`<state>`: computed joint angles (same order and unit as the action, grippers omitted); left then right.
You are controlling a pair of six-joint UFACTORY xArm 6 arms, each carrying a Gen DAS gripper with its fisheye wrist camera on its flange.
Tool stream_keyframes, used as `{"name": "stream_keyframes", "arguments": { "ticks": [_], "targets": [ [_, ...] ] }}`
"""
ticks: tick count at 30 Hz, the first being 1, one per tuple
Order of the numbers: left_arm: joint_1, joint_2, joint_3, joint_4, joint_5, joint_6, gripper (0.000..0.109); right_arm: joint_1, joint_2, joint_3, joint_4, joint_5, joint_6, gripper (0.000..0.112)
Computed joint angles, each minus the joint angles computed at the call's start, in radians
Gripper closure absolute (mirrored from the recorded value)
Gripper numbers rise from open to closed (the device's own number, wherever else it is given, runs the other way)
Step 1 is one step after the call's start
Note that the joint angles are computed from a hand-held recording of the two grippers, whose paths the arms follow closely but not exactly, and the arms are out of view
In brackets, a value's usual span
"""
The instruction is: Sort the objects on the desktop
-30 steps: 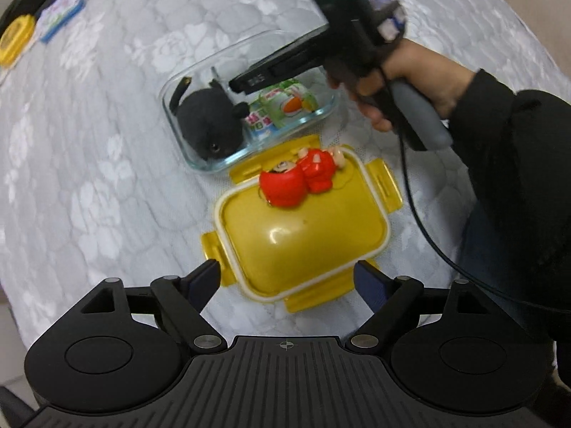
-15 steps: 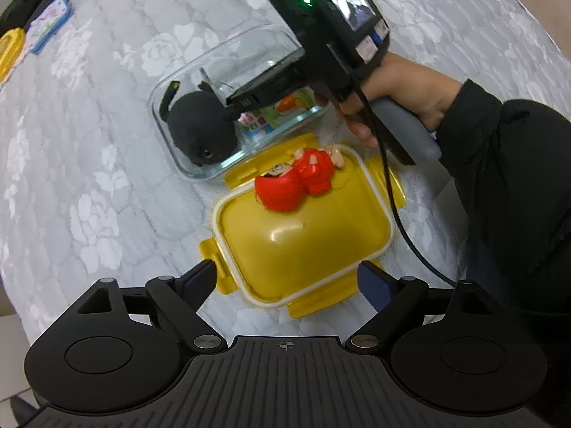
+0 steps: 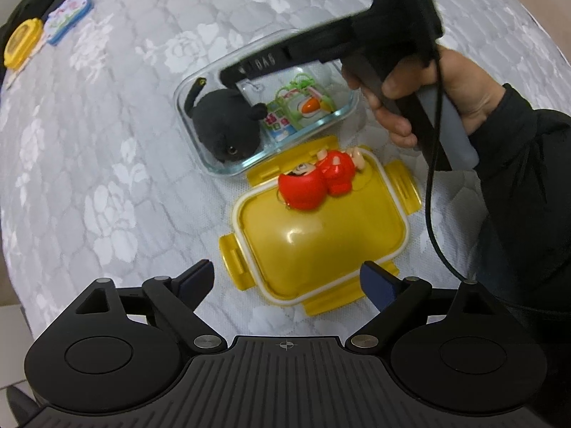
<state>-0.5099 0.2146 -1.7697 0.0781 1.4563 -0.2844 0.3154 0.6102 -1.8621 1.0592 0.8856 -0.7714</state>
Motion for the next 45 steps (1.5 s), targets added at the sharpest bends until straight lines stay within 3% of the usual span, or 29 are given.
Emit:
{"name": "stream_keyframes", "arguments": {
  "ticks": [5,8,11,13,14,16,20,22,25,26,28,30,34,35,37,45],
  "targets": [
    [0.017,-0.015,0.031,-0.020,-0.002,-0.013,0.016,-0.046,0.028,-0.050,0.193,0.155,0.023,0.108],
    [0.023,-0.015,0.042,-0.033,0.004,-0.019,0.016,-0.070,0.073,-0.106,0.222,0.228,0.098,0.104],
    [0.024,-0.019,0.052,-0.045,0.001,-0.015,0.016,-0.043,0.067,-0.106,0.063,0.131,0.160,0.087],
    [0.026,-0.038,0.078,-0.051,-0.027,-0.010,0.015,0.001,0.027,-0.048,-0.123,-0.035,0.174,0.088],
    [0.027,-0.050,0.094,-0.053,-0.043,-0.007,0.015,0.017,0.011,-0.024,-0.205,-0.087,0.150,0.097],
    [0.030,-0.074,0.132,-0.055,-0.078,-0.002,0.015,0.048,-0.018,0.027,-0.374,-0.188,0.113,0.103],
    [0.042,-0.080,0.154,-0.089,-0.076,0.034,0.015,0.090,-0.047,0.077,-0.613,-0.218,-0.076,0.103],
    [0.040,-0.079,0.140,-0.082,-0.063,0.066,0.015,0.093,0.000,-0.001,-0.648,-0.154,-0.085,0.102],
    [0.039,-0.093,0.140,-0.044,-0.076,0.086,0.015,0.098,0.075,-0.115,-0.693,-0.081,-0.099,0.089],
    [0.044,-0.098,0.144,-0.042,-0.082,0.089,0.015,0.104,0.085,-0.121,-0.721,-0.095,-0.102,0.079],
    [0.056,-0.103,0.153,-0.048,-0.091,0.095,0.015,0.113,0.112,-0.144,-0.763,-0.116,-0.099,0.069],
    [0.065,-0.104,0.163,-0.055,-0.094,0.099,0.015,0.119,0.150,-0.195,-0.780,-0.100,-0.095,0.069],
    [0.082,-0.107,0.178,-0.073,-0.088,0.104,0.015,0.127,0.213,-0.274,-0.812,-0.059,-0.099,0.080],
    [0.084,-0.108,0.181,-0.075,-0.090,0.105,0.015,0.128,0.208,-0.260,-0.807,-0.074,-0.111,0.086],
    [0.089,-0.110,0.185,-0.076,-0.094,0.106,0.015,0.126,0.204,-0.251,-0.796,-0.088,-0.101,0.109],
    [0.100,-0.137,0.219,-0.092,-0.104,0.115,0.015,0.097,0.207,-0.372,-0.702,0.066,-0.040,0.109]
  ]
}}
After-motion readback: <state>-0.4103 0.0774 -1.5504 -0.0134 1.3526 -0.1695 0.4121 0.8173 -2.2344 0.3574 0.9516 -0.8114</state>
